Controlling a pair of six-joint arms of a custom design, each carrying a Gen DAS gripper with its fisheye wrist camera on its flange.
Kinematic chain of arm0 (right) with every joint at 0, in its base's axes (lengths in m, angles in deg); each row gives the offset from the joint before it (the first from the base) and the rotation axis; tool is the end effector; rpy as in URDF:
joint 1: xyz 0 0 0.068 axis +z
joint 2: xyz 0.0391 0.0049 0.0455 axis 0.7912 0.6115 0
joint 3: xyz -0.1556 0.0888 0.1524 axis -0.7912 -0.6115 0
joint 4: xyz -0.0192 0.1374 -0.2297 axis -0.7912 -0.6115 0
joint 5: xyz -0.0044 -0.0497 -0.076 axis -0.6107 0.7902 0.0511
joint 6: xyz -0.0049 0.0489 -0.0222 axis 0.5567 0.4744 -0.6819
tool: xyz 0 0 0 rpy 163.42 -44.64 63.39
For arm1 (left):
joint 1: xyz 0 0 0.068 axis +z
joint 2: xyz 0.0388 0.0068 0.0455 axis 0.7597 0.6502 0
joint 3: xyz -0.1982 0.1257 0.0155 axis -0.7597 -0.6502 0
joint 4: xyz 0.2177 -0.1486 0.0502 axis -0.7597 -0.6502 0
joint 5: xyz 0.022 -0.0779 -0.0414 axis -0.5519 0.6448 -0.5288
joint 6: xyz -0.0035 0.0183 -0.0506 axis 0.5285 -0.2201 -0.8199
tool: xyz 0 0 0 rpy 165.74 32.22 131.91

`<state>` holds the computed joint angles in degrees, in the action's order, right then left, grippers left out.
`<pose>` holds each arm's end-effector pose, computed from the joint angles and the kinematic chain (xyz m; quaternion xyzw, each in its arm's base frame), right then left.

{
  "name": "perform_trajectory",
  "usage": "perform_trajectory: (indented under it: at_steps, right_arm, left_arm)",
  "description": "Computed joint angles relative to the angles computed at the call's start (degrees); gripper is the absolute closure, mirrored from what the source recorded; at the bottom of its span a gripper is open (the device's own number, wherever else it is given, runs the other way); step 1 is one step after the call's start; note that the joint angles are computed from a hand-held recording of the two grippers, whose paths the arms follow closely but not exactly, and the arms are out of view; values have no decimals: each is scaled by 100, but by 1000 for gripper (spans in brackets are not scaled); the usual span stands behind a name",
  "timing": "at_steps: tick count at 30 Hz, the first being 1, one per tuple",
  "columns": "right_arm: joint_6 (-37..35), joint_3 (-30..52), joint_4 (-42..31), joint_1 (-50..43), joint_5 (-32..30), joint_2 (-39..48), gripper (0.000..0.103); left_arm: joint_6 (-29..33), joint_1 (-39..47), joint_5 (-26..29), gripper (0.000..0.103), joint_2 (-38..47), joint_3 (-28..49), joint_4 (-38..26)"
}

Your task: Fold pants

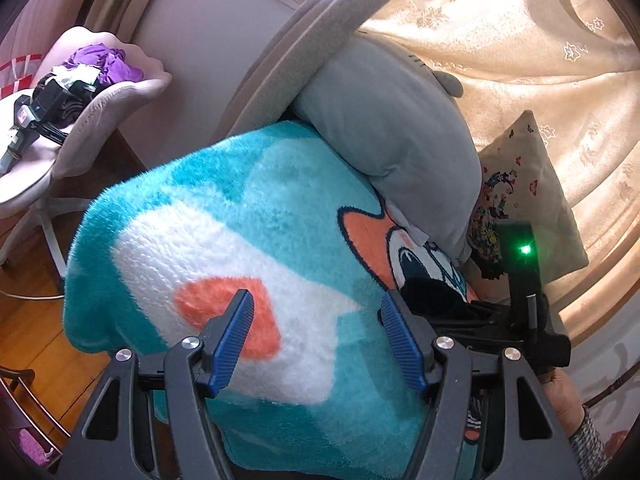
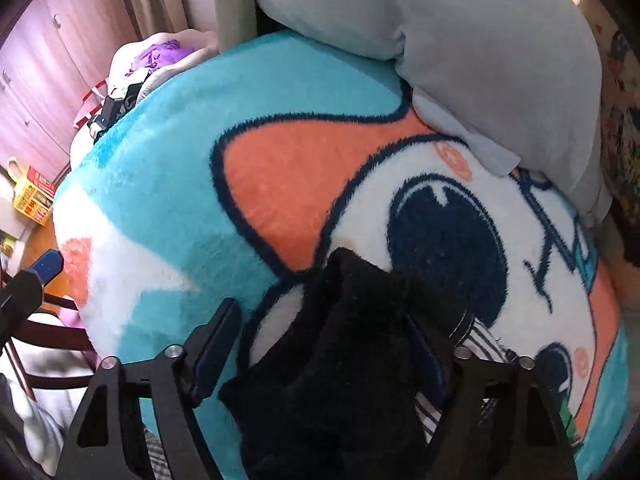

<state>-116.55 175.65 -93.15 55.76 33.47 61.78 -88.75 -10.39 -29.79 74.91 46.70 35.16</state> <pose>0.3669 0.0306 0.2106 -0.4321 0.8811 0.0512 0.1854 0.1658 -0.2354 0.1809 -0.3488 0.8092 -0.2034 0.4269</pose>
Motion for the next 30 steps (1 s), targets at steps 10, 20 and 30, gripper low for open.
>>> perform_trajectory:
  at_steps: [10, 20, 30]
  right_arm:
    - [8, 1137, -792, -583, -707, 700, 60]
    - [-92, 3243, -2589, -1391, -1988, 2136, 67]
    - [-239, 4420, -3463, -1391, -2386, 2741, 66]
  left_arm:
    - [622, 21, 486, 38, 755, 525, 666]
    - [1568, 28, 905, 38, 1874, 1755, 806]
    - [2340, 507, 2001, 94, 3011, 2886, 1134]
